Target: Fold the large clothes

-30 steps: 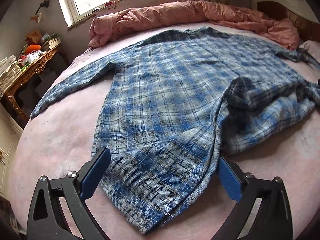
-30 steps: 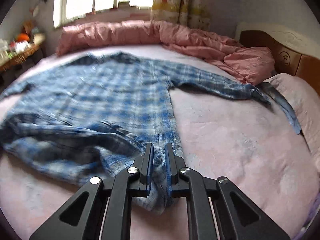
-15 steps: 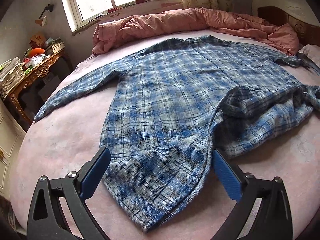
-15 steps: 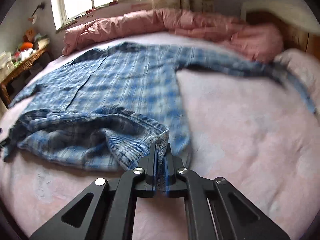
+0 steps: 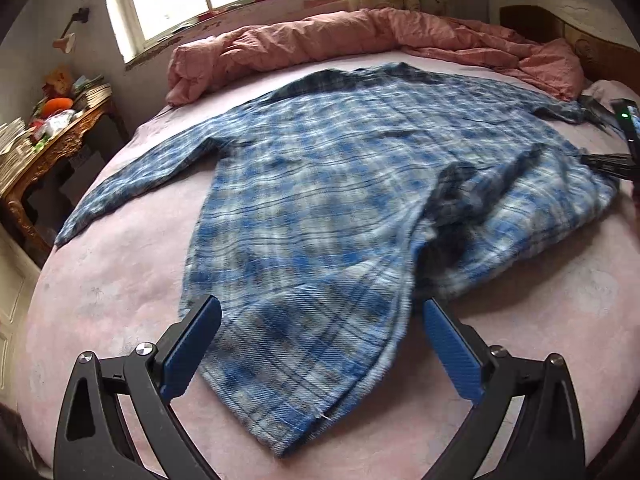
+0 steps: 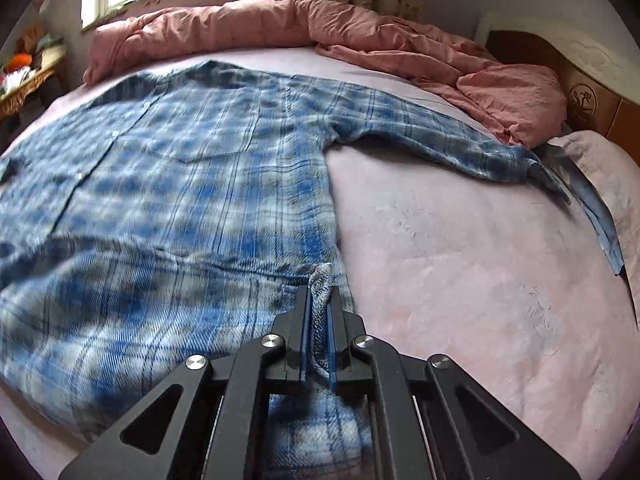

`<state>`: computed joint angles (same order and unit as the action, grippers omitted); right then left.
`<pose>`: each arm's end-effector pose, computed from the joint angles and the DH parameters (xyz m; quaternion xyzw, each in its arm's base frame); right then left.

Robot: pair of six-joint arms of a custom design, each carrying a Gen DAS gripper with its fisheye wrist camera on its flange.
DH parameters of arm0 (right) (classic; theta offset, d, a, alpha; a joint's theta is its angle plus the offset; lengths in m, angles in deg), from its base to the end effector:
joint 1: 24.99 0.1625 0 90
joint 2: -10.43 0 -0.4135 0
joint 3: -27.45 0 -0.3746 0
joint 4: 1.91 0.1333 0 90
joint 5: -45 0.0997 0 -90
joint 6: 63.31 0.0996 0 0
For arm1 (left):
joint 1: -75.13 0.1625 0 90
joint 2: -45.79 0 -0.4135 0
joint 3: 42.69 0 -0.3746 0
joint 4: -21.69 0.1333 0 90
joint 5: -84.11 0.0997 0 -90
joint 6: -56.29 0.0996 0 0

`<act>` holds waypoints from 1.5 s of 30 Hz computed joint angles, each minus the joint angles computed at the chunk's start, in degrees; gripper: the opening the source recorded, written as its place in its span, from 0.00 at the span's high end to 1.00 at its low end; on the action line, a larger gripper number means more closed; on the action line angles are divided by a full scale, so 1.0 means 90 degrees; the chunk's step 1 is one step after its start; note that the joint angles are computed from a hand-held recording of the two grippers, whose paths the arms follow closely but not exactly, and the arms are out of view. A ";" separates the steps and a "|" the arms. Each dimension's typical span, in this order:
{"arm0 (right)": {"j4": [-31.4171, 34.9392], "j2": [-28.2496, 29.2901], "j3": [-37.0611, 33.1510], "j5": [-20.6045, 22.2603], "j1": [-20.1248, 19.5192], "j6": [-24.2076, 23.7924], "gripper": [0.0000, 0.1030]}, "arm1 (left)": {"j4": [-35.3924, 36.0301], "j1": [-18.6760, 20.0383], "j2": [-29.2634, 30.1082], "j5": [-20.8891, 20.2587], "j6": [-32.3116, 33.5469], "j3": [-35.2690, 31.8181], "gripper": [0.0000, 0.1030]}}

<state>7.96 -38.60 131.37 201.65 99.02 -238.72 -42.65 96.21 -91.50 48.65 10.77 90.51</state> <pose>0.2658 -0.3191 0.0901 0.0909 -0.8191 0.3495 0.4456 -0.0547 -0.2509 0.3793 0.2610 0.8376 -0.2884 0.3835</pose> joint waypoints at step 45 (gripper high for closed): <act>0.1090 0.0013 0.0258 0.0256 0.0290 0.2010 0.35 | -0.5222 0.3138 0.0894 -0.0577 0.3697 -0.0595 0.14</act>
<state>17.76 -38.49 133.70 203.96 101.63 -220.63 -89.65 124.45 -83.46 43.46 44.04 85.15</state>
